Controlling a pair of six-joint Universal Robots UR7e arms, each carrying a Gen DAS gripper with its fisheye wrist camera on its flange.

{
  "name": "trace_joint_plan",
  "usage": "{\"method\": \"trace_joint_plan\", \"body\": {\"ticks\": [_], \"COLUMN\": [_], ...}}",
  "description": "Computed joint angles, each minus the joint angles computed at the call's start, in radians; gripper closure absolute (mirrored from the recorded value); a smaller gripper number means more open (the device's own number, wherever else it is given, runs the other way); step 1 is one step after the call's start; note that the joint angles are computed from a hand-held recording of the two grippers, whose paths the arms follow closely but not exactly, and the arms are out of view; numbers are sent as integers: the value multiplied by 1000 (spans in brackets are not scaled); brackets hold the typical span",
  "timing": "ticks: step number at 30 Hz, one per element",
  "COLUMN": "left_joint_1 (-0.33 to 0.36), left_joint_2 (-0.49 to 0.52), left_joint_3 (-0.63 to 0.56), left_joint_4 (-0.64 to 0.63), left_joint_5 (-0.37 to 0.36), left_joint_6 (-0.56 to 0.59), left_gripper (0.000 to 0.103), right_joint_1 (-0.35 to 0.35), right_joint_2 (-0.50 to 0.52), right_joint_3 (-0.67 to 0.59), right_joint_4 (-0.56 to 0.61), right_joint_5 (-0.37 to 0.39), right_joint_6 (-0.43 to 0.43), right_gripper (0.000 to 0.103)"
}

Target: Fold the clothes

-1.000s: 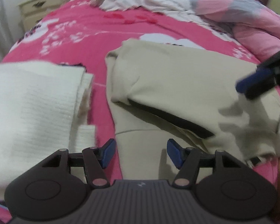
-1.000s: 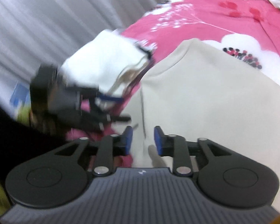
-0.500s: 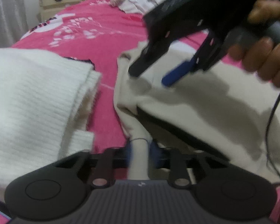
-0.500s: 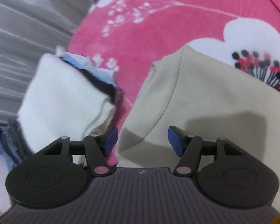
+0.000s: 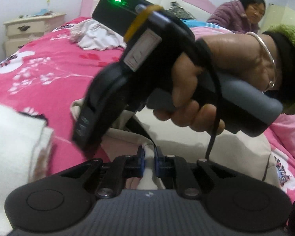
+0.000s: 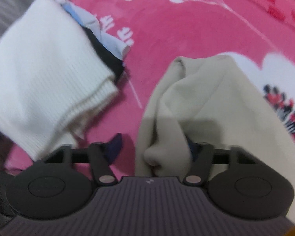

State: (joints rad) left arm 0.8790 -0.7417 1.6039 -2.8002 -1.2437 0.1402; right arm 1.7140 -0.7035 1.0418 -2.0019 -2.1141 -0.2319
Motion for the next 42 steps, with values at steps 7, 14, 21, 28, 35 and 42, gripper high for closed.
{"method": "trace_joint_plan", "body": {"ticks": [7,14,21,28,35,42], "left_joint_1": [-8,-37,-82,-133,-147,-148], "left_joint_2": [17,50,135,266,394,463], "left_joint_3": [-25,-84,-195,-310,-453,-559], "left_joint_4": [-26,7,164,293,391,536], "left_joint_5": [-98,-274,-426,-513,-523,-525], "left_joint_6": [32,119,263,311,329,257], "left_gripper": [92,92,92,92,92,86], "right_joint_1": [-39,-77,-153,-288,-438,-557], "right_joint_2": [-153,-401,-644,-847,-941,-958], "right_joint_3": [170,466,771,1003,1087,1091], "right_joint_4": [-176,-513,-834,-1025,-1046,-997], "right_joint_5": [105,228,306,363,486,571], "right_joint_6": [-21,12,128,311,389,404], "right_gripper": [89,91,91,91,91,91]}}
